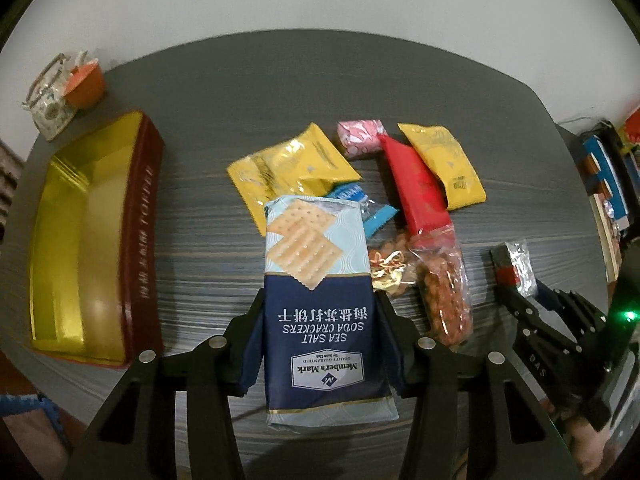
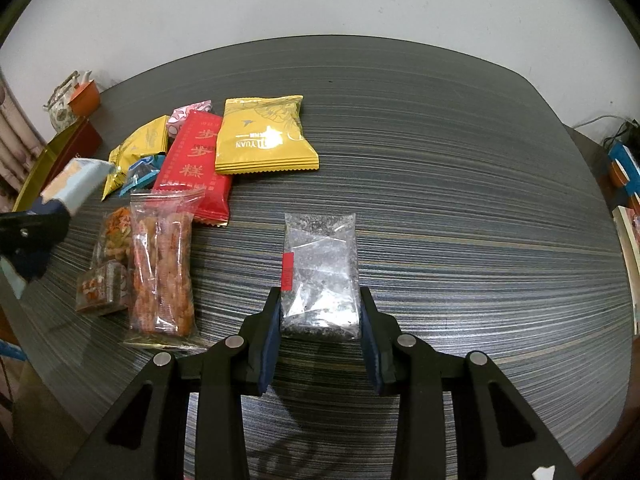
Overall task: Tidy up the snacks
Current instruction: 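Carry the cracker pack into the gold tin tray and open the left gripper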
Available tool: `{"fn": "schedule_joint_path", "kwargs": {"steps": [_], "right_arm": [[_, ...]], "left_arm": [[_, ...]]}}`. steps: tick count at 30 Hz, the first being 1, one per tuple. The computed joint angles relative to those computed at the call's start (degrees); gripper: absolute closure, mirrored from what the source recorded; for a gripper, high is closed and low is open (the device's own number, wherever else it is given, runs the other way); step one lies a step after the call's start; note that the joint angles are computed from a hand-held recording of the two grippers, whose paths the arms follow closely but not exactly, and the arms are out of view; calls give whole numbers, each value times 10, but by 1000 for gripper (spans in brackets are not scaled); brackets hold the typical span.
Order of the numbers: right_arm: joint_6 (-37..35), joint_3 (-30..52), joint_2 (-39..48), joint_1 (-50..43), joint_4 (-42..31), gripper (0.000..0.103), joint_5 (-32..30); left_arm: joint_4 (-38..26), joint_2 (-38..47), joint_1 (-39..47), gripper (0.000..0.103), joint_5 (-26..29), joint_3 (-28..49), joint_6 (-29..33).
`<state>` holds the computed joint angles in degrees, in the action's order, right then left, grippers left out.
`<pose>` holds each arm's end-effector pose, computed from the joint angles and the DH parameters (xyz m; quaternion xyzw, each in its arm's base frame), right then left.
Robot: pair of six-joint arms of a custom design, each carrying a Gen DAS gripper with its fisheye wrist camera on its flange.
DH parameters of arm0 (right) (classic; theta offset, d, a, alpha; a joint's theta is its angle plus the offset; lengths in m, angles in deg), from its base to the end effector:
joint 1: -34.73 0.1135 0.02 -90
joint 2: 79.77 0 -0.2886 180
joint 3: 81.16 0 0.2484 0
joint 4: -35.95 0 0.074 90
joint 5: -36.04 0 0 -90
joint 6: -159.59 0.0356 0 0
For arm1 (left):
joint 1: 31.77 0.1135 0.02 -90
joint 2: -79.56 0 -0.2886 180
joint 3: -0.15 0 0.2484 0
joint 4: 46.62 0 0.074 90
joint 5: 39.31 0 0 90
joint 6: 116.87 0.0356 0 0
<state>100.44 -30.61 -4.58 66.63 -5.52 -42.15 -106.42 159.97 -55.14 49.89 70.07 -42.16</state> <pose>0.1873 0.1080 0.1894 0.0124 0.9733 0.0213 0.2282 0.2326 -0.1000 0.2497 0.0682 0.9829 -0.0502 0.1638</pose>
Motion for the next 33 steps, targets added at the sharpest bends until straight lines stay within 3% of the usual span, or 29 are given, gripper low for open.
{"fn": "schedule_joint_path", "kwargs": {"steps": [5, 13, 22, 33], "right_arm": [[4, 3, 4, 6, -2, 70, 8], [4, 10, 13, 11, -8, 70, 20], [10, 10, 16, 20, -11, 70, 32], [17, 10, 20, 24, -12, 70, 37]], "left_arm": [[-16, -26, 50, 53, -7, 11, 55], [-24, -48, 204, 53, 7, 15, 162], [12, -12, 369, 53, 21, 10, 267], [73, 53, 447, 53, 23, -14, 340]]}}
